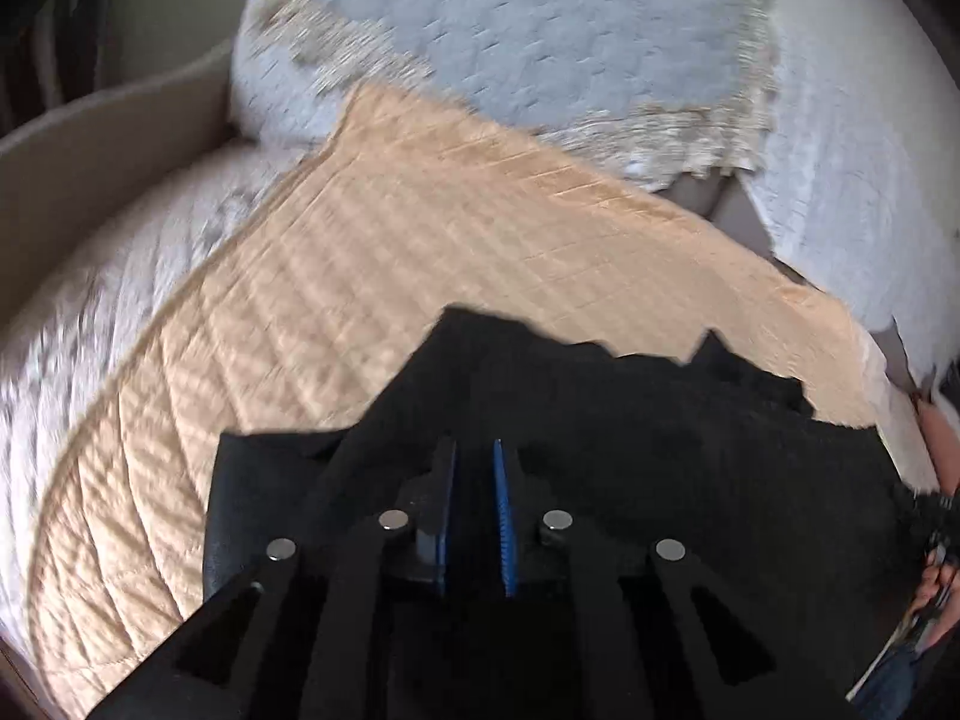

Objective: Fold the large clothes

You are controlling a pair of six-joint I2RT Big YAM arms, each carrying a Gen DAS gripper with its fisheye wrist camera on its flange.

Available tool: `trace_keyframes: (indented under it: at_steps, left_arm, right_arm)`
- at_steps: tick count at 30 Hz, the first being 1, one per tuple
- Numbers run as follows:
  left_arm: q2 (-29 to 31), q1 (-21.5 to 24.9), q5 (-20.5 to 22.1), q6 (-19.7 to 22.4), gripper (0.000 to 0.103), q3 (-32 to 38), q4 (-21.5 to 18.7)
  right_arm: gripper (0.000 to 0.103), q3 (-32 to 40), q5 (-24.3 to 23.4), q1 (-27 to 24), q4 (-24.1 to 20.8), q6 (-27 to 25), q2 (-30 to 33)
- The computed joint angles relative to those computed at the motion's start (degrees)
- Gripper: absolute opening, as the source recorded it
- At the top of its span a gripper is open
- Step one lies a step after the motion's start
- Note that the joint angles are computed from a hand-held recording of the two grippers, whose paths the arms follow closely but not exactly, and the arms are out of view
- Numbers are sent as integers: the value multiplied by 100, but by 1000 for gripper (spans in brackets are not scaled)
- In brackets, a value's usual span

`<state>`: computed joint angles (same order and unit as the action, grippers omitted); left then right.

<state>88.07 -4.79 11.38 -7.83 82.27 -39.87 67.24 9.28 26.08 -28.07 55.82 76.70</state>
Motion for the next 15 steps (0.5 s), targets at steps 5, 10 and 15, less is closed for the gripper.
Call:
trace_keyframes:
  at_steps: [5, 10, 15]
  left_arm:
    - [288, -333, -133, 459, 32, 410, 238]
    - [1001, -24, 425, -149, 28, 872, -299]
    - [952, -48, 318, -146, 26, 737, -196]
  right_arm:
    - [9, 601, -285, -126, -80, -587, 589]
    - [0, 19, -583, -545, 427, 285, 579]
    - [0, 183, -349, -452, 151, 172, 702]
